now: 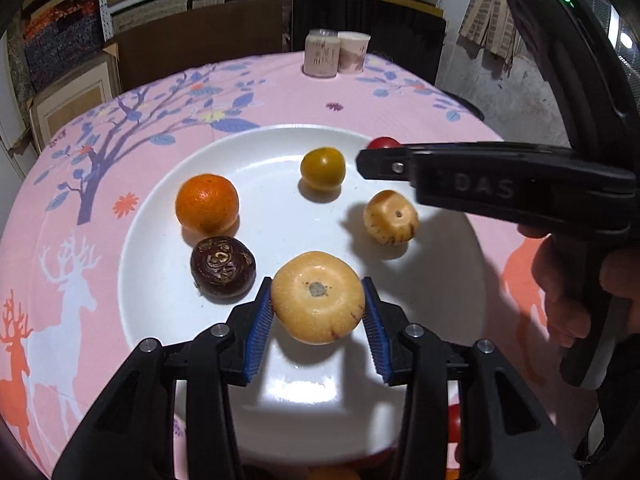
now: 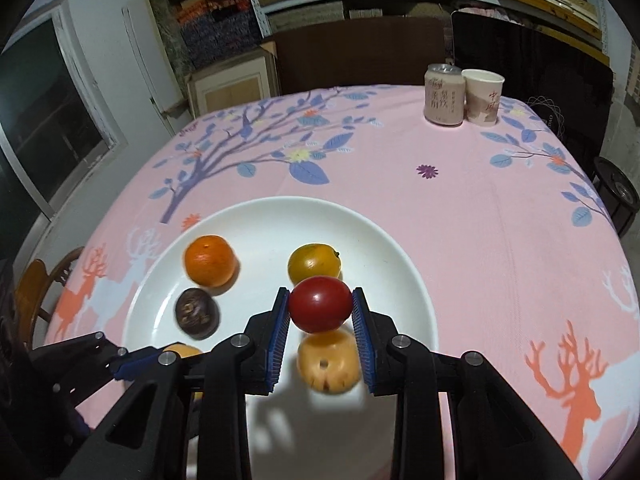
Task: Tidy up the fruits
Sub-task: 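Place the pale apple and red tomato on the plate, opening both tools, then grasp a speckled apple with the left tool while the right tool grasps an orange tomato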
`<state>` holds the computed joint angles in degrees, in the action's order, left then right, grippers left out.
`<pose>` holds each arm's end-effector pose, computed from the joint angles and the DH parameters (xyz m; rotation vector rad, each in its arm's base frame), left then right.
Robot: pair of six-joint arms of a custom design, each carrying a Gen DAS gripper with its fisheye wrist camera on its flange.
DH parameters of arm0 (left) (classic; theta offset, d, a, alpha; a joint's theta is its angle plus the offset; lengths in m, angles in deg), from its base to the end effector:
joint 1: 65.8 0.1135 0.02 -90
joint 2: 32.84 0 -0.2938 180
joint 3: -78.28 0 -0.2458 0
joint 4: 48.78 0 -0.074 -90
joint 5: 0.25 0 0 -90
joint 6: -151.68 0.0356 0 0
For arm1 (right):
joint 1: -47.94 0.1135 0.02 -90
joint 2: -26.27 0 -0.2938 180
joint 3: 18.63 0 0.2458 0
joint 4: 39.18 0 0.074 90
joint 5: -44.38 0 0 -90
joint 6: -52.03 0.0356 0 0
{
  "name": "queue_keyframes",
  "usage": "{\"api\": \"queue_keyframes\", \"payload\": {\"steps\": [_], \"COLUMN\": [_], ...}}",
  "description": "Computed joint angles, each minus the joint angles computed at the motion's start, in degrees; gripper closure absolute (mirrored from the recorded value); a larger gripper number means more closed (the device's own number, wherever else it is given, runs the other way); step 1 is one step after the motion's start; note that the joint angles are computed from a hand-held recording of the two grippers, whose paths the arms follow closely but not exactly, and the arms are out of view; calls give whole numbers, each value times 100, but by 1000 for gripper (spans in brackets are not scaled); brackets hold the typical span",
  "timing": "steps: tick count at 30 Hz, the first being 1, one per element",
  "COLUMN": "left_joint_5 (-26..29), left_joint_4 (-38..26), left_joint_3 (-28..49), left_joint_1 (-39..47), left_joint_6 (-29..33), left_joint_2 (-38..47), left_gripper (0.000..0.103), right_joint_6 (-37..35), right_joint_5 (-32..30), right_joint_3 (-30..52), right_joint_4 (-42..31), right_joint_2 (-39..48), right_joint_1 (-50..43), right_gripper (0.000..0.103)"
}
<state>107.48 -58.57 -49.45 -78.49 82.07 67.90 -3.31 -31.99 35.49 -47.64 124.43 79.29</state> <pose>0.2849 -0.0753 0.1264 0.8340 2.4112 -0.3480 0.2644 0.1513 0.1473 0.1708 2.4566 0.2084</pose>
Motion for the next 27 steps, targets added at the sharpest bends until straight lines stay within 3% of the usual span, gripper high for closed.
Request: {"api": "queue_keyframes", "payload": {"steps": [4,5,6,8,9,14,16,21,27], "left_joint_5": [-3,63,118,115,155,556,852,1911,2558], "left_joint_4": [-136,-209,-225,-29,57,-90,-251,-1347,-2699], "left_joint_3": [312,362,355,155,36,-586,-927,-1543,-2151], "left_joint_1": [32,79,117,177,211,589,940,2437,4289], "left_joint_6": [-54,-66,-54,-55,-43,195,478,1763,4335], "left_joint_2": [395,433,415,186,14,-1245,-1885,-3082,-3121], "left_gripper": [61,60,59,39,35,29,18,14,14], "right_joint_6": [-104,-108,-104,-110,-98,236,560,2085,4771], "right_joint_5": [-199,-196,-62,106,144,761,943,2053,2905], "right_joint_3": [255,253,215,127,44,-462,-756,-1354,-1486], "right_joint_4": [1,0,2,-13,-20,-349,-569,-1488,-2331], "right_joint_2": [421,425,367,203,50,-984,-1532,-2369,-1582], "right_joint_1": [-95,-75,-13,105,159,729,1081,2827,5267], "right_gripper": [70,60,58,57,57,57,57,52,52]}}
